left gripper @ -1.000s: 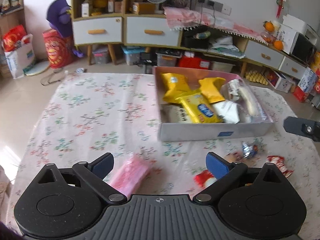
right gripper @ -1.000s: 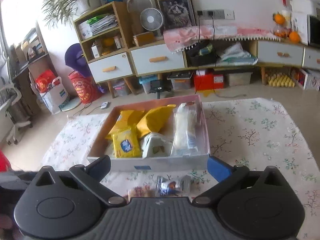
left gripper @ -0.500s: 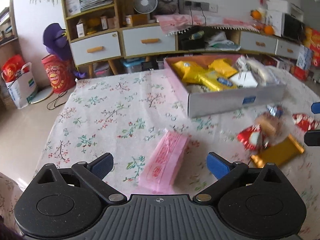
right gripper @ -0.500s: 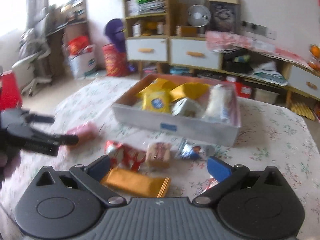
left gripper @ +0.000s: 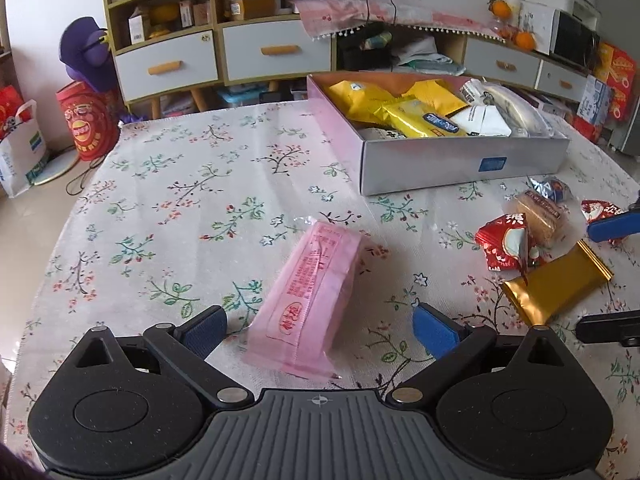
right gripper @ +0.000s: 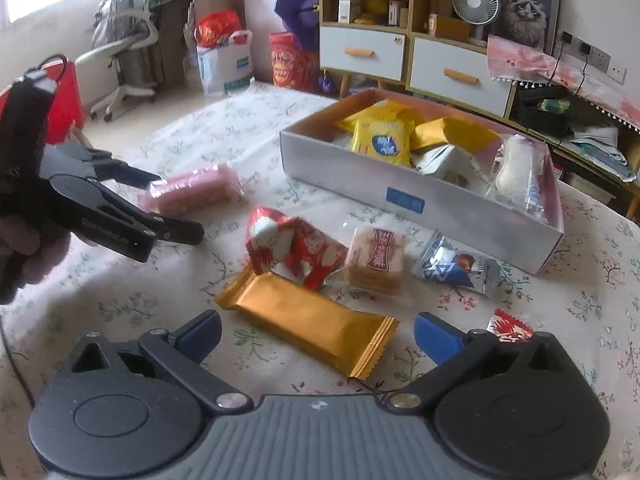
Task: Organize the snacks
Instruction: 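Move both tools back over the remaining snacks, then grasp the pink packet with the left tool while the right grasps the gold bar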
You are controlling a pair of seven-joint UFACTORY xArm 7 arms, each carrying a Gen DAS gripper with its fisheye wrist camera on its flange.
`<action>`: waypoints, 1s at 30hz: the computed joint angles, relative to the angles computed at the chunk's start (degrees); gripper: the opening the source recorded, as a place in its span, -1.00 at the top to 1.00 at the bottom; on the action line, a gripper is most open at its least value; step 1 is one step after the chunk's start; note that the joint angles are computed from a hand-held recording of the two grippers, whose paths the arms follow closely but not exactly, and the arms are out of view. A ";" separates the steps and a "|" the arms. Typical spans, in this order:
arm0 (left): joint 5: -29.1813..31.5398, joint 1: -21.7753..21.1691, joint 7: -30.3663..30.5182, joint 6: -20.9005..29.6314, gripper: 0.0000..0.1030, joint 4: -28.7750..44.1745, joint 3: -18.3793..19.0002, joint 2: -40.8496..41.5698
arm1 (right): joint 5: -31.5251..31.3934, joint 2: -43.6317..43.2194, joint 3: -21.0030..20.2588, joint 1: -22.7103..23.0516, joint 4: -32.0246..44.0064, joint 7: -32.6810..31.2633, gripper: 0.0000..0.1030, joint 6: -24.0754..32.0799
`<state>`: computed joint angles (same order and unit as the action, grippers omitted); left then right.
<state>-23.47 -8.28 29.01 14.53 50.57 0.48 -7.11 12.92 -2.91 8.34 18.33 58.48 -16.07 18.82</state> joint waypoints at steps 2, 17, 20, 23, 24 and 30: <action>-0.59 -0.10 0.44 0.31 -0.94 0.21 0.16 0.12 | -1.81 0.59 0.07 -0.26 0.35 1.35 -0.77 0.41; -4.92 -0.68 5.40 3.16 -0.91 1.10 0.02 -0.13 | -0.86 1.64 0.58 0.16 0.97 -2.28 -0.74 0.57; -4.95 -0.84 5.73 3.59 -0.88 0.77 -0.10 -0.62 | 2.78 0.96 0.58 0.66 1.09 -6.31 -0.69 2.06; -2.62 -0.40 3.63 4.03 -0.82 0.69 -0.59 -0.97 | 6.59 -0.01 0.40 1.23 1.21 -10.12 -0.67 4.46; -2.08 -0.33 2.95 4.31 -0.79 0.76 -0.64 -1.07 | 8.43 -0.33 0.25 1.50 1.45 -12.16 -0.65 5.79; 0.80 -0.01 -0.71 4.33 -0.73 0.89 -0.90 -1.11 | 9.81 -1.23 0.39 1.99 1.97 -16.77 -0.50 8.17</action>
<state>-22.67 -8.28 28.30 18.86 51.45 -0.42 -8.21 22.73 -4.14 8.73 20.32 60.45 -32.84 26.98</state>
